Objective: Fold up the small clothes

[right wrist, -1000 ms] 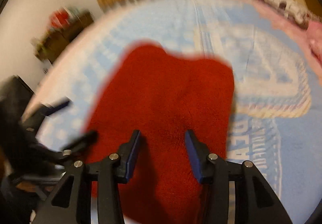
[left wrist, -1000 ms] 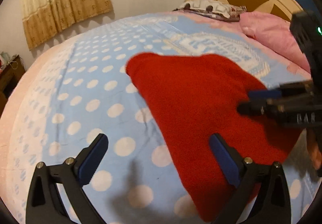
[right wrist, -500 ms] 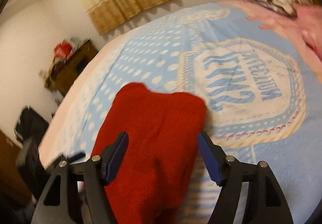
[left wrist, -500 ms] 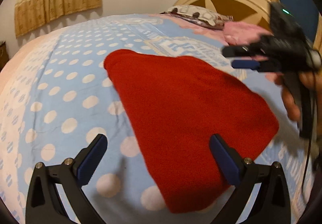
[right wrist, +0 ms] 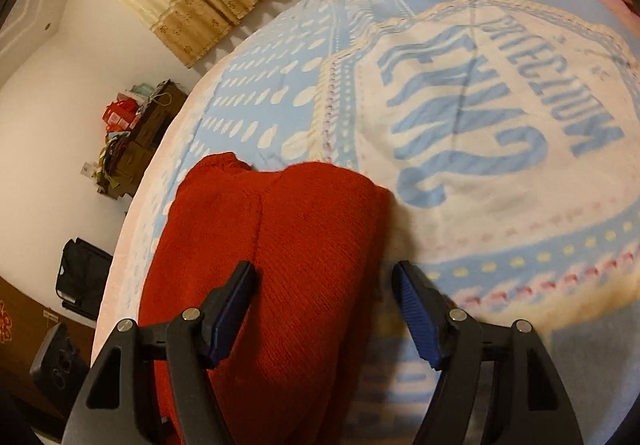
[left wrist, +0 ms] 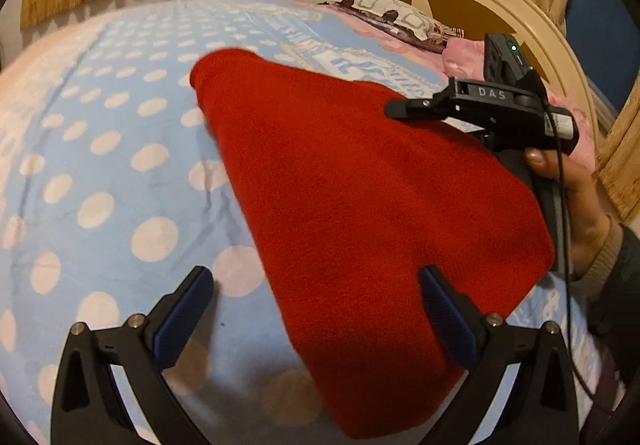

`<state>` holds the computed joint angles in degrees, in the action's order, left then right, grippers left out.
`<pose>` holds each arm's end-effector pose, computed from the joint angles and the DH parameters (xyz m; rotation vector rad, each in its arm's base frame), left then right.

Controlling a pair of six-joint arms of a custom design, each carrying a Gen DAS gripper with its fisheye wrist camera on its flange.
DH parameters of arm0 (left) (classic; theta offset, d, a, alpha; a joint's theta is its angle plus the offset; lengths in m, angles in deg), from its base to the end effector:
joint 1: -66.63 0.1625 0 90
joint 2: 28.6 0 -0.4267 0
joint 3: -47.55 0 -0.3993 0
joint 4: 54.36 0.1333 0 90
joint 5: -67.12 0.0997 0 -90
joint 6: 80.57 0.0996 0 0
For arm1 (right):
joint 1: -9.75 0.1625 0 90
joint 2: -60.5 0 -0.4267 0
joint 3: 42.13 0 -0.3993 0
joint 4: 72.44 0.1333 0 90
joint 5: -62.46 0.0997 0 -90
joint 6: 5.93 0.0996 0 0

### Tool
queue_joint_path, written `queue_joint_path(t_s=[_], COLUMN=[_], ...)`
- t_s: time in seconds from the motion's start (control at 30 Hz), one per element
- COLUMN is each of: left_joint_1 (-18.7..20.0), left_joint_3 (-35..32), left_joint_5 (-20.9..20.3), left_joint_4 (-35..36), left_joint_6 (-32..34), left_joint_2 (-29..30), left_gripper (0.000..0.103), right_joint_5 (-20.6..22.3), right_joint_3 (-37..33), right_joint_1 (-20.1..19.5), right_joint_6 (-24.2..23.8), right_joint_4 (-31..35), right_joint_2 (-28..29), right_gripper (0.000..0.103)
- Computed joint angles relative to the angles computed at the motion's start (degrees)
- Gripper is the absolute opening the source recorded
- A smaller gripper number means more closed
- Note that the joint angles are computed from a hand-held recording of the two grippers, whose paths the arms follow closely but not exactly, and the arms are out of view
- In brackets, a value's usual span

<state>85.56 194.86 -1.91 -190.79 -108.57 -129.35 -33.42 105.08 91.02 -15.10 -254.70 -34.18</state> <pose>-0.2237 -0.2553 0.1986 1.0559 2.6741 -0.4027 0.0688 -0.3628 0.2584 -0.0408 -2.7760 0.9685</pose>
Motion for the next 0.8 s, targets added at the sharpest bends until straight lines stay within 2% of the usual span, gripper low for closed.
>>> queue_joint_path(t_s=[0.1, 0.13, 0.23, 0.33, 0.43, 0.5, 0.57, 0.6, 0.8], left_joint_1=[0.8, 0.8, 0.4, 0.4, -0.5, -1.2, -1.2, -1.3, -5.2], left_joint_3=[0.0, 0.0, 0.1, 0.1, 0.2, 0.2, 0.3, 0.4, 1.1], left_joint_5=[-1.4, -1.4, -1.5, -2.1, -2.4, -2.6, -4.2, -4.5, -1.2], left_joint_4=[-0.7, -0.6, -0.5, -0.7, 0.4, 0.8, 0.6, 0.8, 4.0], left_joint_6=[0.1, 0.2, 0.2, 1.0, 1.4, 1.9, 2.6, 2.2, 0.2], left_joint_2=[0.2, 0.2, 0.2, 0.4, -0.2, -0.3, -0.7, -1.1, -3.7], left_gripper=[0.103, 0.103, 0.103, 0.103, 0.102, 0.096, 0.082, 0.081, 0.064], right_joint_5=[0.4, 0.7, 4.6, 8.2, 9.3, 9.3, 9.0, 8.8, 6.5], right_joint_3=[-1.2, -1.4, -1.6, -1.2, -0.9, -0.9, -0.7, -0.5, 0.3], right_joint_1=[0.5, 0.6, -1.0, -3.0, -3.2, -2.7, -2.5, -2.3, 0.5], right_joint_6=[-1.1, -1.6, -2.9, -3.6, -4.6, -5.0, -5.2, -5.2, -5.4], right_joint_4=[-0.6, 0.0, 1.8, 2.4, 1.7, 0.9, 0.1, -0.6, -5.5], right_joint_2=[2.5, 2.6, 2.7, 2.3, 2.8, 3.5, 3.7, 3.8, 5.0], right_gripper=[0.063, 0.056, 0.045, 0.04, 0.039, 0.038, 0.037, 0.035, 0.032])
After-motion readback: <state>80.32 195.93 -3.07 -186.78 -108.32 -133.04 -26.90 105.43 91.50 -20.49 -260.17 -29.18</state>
